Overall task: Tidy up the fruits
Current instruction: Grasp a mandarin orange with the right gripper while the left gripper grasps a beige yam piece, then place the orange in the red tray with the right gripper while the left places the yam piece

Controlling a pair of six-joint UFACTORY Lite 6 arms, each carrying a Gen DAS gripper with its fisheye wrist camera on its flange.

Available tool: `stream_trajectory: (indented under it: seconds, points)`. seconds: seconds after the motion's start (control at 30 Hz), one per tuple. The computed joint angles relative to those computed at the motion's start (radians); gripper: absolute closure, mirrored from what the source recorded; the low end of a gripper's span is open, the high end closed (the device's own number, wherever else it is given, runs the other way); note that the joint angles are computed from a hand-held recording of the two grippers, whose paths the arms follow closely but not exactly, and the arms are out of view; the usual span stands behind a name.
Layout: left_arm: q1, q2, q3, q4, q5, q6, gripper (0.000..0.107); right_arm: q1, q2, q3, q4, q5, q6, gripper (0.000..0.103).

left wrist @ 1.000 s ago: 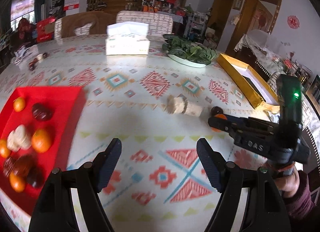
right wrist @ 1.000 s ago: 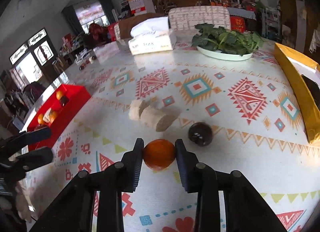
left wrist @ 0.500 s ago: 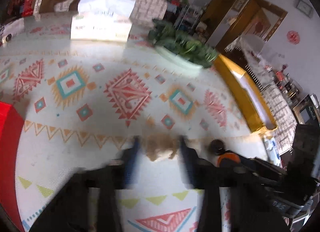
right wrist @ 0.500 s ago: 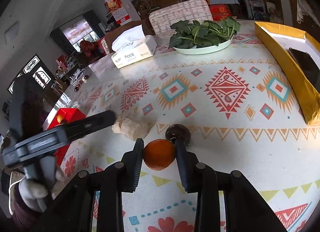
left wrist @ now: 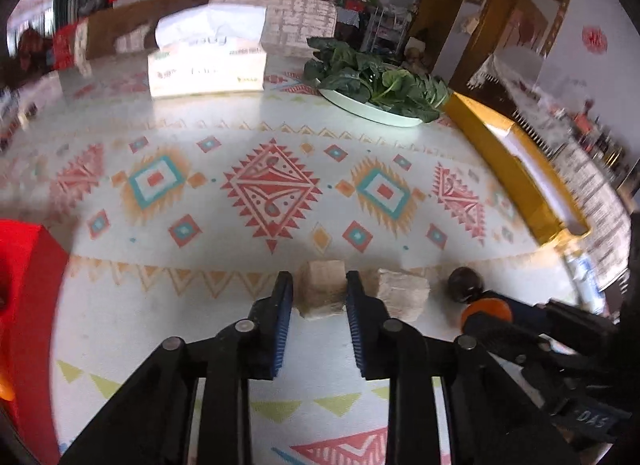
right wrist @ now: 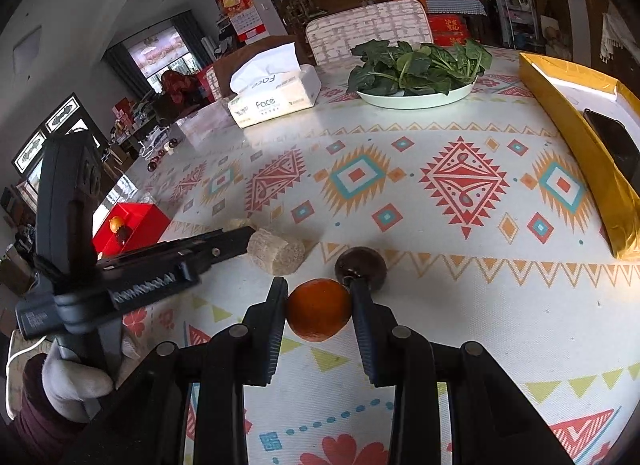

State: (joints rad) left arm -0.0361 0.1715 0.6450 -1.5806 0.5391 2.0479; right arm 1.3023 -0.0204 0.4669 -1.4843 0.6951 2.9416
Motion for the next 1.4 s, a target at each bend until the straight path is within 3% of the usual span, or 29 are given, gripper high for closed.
stream_trajectory:
  seconds: [0.2,0.43,0.6,0.87,1.07,1.4]
  points:
    - [0.097,-0.135,-0.07,0.039,0.063,0.002,0.088,-0.002,0.011,0.011,0.006,-0.002,-0.019,0.068]
    - [0.409,-0.273,-0.11,0.268,0.276,-0.106,0.088,-0.002,0.042,0.041,0.021,0.004,-0.055,0.068]
    - [0.67,-0.215,-0.053,0.358,0.398,-0.093,0.088,0.011,0.055,0.05,0.046,0.026,-0.064,0.068]
    - [0.987,0.048,0.26,0.45,0.545,-0.102,0.088,0.081,-0.024,0.072,0.133,0.069,-0.068,0.068]
    - [1.087,0.232,0.479,0.439,0.563,-0.123,0.088,0.108,0.11,0.407,0.253,0.148,-0.397,0.068]
    - [1.095,0.513,0.879,0.514,0.561,-0.288,0.088,-0.02,0.682,1.162,0.439,-0.001,-0.933,0.068]
